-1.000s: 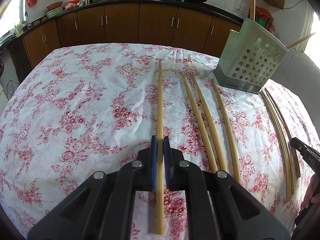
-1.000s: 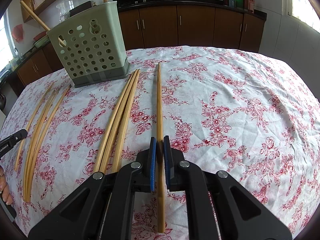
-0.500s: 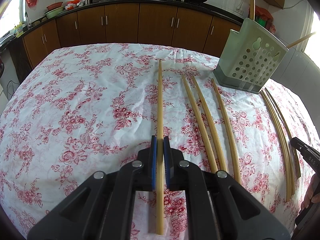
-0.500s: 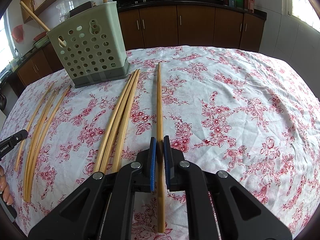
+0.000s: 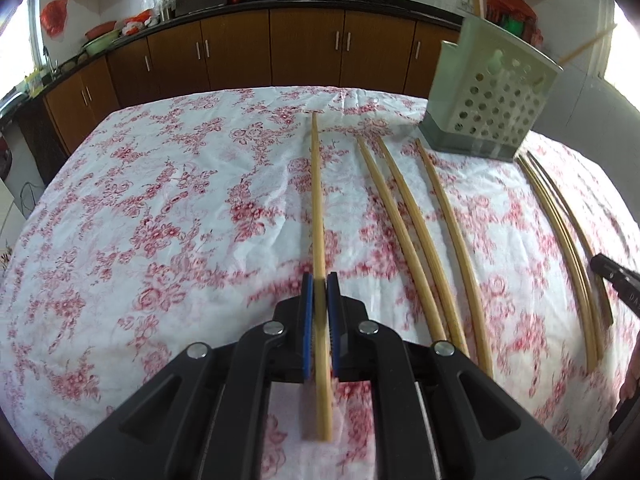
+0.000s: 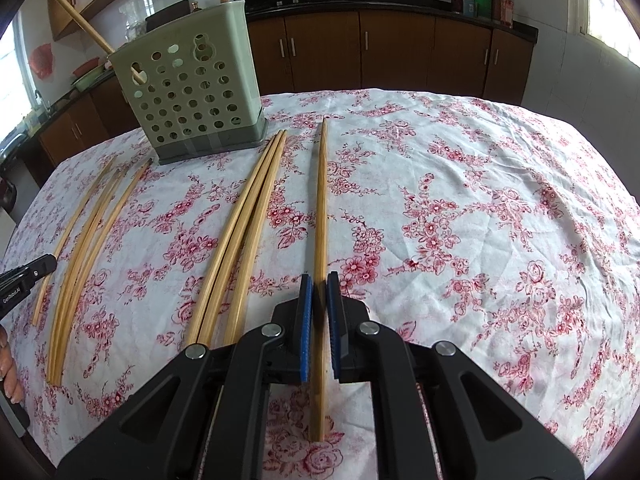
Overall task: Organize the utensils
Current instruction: 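Lift both chopsticks upright and carry them over the holder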
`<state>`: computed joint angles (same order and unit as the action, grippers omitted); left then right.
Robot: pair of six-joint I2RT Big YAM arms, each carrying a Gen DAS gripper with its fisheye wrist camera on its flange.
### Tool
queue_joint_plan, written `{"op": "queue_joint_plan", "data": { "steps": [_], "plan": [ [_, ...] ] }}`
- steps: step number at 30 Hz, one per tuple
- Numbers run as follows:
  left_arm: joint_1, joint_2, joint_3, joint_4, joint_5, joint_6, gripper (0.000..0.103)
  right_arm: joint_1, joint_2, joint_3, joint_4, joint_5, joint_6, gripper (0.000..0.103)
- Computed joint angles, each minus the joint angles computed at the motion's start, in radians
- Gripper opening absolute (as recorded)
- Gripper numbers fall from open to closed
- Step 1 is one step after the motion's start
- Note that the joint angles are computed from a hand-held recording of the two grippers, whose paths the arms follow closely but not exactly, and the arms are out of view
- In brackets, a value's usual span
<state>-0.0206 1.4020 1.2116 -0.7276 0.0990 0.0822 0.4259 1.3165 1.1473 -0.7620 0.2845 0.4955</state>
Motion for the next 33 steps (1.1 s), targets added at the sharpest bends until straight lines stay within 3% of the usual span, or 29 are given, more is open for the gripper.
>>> {"op": "queue_joint_plan", "data": {
  "steps": [9,13,20,24,33],
  "plan": [
    [-0.005,-0.018,-0.001,-0.013,-0.017,0.035,0.008,-0.003,-0.020,0.002,0.009,0.000,-0.004,0.008],
    [0.013,-0.062,0.025,0.007,0.016,0.024,0.008,-0.003,-0.084,0.010,0.066,0.048,-0.032,0.008],
    [0.045,-0.112,0.105,0.060,0.101,-0.058,0.008,0.016,-0.137,0.045,0.149,0.124,-0.086,0.008],
    [0.055,-0.114,0.148,0.070,0.139,-0.092,0.008,0.011,-0.143,0.056,0.179,0.127,-0.107,0.008],
    [0.035,-0.120,0.241,0.038,0.206,-0.067,0.008,0.014,-0.150,0.126,0.257,0.090,-0.158,0.008]
  ]
}}
